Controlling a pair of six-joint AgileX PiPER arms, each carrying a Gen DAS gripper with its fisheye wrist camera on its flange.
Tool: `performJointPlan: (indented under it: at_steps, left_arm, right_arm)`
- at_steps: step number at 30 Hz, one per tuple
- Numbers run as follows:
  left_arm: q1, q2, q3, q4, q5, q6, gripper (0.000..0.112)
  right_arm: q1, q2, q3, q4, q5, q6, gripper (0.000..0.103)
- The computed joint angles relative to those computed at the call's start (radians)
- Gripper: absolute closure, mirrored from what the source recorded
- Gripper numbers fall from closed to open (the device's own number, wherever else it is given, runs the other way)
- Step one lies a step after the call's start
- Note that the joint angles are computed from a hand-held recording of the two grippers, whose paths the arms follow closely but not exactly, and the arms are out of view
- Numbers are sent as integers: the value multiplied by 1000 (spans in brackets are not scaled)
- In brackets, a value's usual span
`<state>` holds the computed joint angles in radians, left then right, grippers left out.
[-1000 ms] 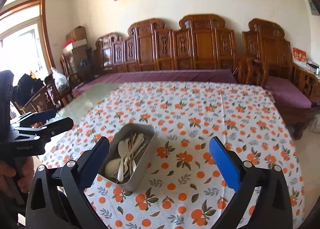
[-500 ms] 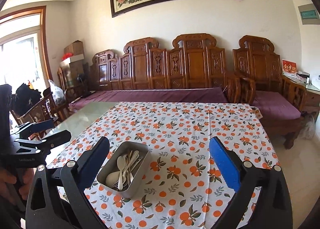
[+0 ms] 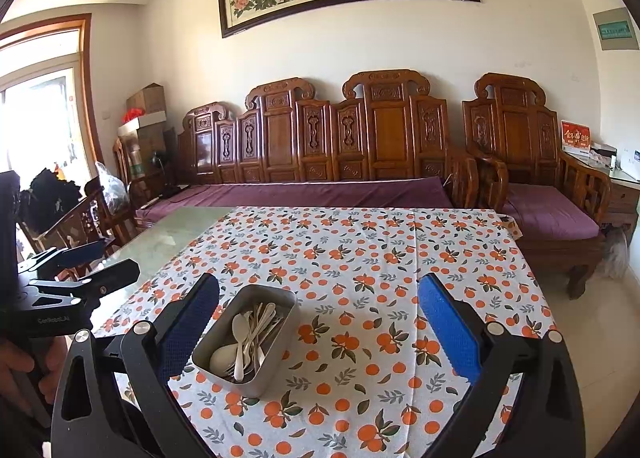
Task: Organize utensils
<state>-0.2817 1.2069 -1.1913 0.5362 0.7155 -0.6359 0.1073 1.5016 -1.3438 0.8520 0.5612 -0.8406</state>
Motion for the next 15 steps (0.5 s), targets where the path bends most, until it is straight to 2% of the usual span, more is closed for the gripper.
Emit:
performJointPlan:
  at_steps: [15]
  left_arm:
    - [19,-3,7,-18,-13,11,17]
  right_arm:
    - [7,1,-7,-23,2,26,3]
